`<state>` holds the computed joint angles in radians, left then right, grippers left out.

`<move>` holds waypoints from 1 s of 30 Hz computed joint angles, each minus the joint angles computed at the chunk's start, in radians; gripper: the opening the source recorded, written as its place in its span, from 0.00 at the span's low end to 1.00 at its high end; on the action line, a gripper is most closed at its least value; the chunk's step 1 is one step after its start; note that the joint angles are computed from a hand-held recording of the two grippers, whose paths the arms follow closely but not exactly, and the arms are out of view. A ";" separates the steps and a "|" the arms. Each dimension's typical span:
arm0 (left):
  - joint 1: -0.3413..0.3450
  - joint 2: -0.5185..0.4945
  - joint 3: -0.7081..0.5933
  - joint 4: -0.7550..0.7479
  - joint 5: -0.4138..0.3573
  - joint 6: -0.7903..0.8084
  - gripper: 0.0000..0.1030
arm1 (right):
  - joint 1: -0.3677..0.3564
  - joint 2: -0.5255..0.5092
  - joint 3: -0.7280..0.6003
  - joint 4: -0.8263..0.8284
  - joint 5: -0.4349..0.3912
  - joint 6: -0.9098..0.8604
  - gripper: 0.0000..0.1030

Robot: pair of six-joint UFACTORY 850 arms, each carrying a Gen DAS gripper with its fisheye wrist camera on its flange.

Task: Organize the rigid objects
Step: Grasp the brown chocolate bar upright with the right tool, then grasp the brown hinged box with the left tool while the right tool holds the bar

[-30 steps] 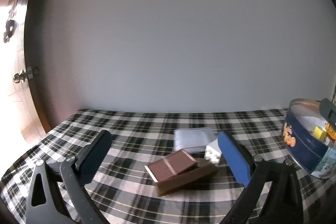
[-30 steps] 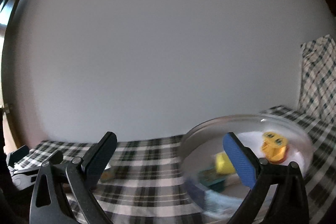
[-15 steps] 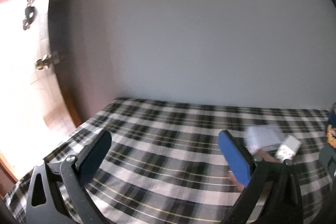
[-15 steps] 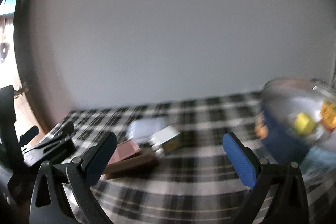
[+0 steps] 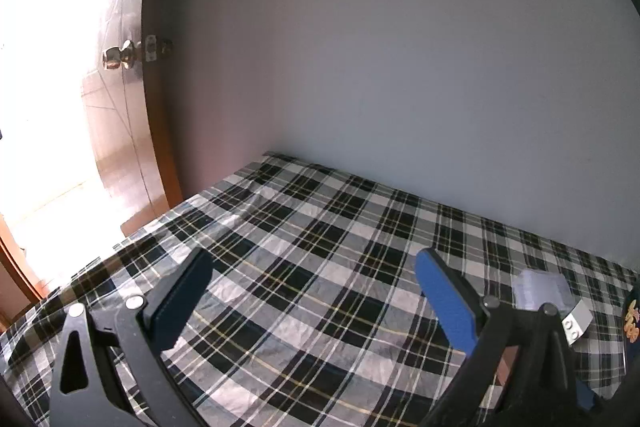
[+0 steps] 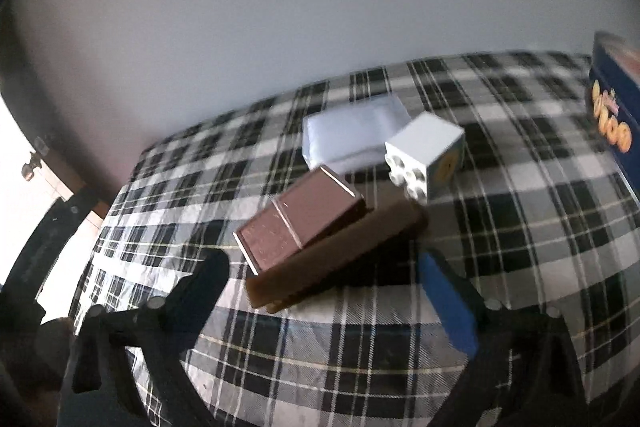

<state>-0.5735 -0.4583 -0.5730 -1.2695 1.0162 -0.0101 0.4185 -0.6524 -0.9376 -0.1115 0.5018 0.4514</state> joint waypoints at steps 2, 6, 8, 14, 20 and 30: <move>-0.004 -0.004 -0.004 0.002 0.006 0.014 0.99 | 0.003 0.001 -0.008 0.038 -0.036 -0.073 0.71; -0.011 -0.004 -0.006 0.016 0.001 0.032 0.99 | -0.022 0.005 -0.006 -0.122 -0.052 -0.032 0.53; -0.010 0.000 -0.003 0.041 -0.008 0.024 0.99 | -0.036 0.016 0.002 -0.164 -0.068 -0.070 0.43; -0.017 -0.011 -0.021 0.144 -0.047 0.072 0.99 | -0.079 0.049 0.042 -0.169 -0.085 -0.276 0.18; -0.048 -0.042 -0.075 0.232 -0.112 0.240 0.99 | -0.138 0.052 0.052 -0.240 -0.075 -0.246 0.17; -0.067 -0.127 -0.229 0.163 -0.249 0.562 0.88 | -0.155 0.044 0.036 -0.369 -0.082 -0.132 0.17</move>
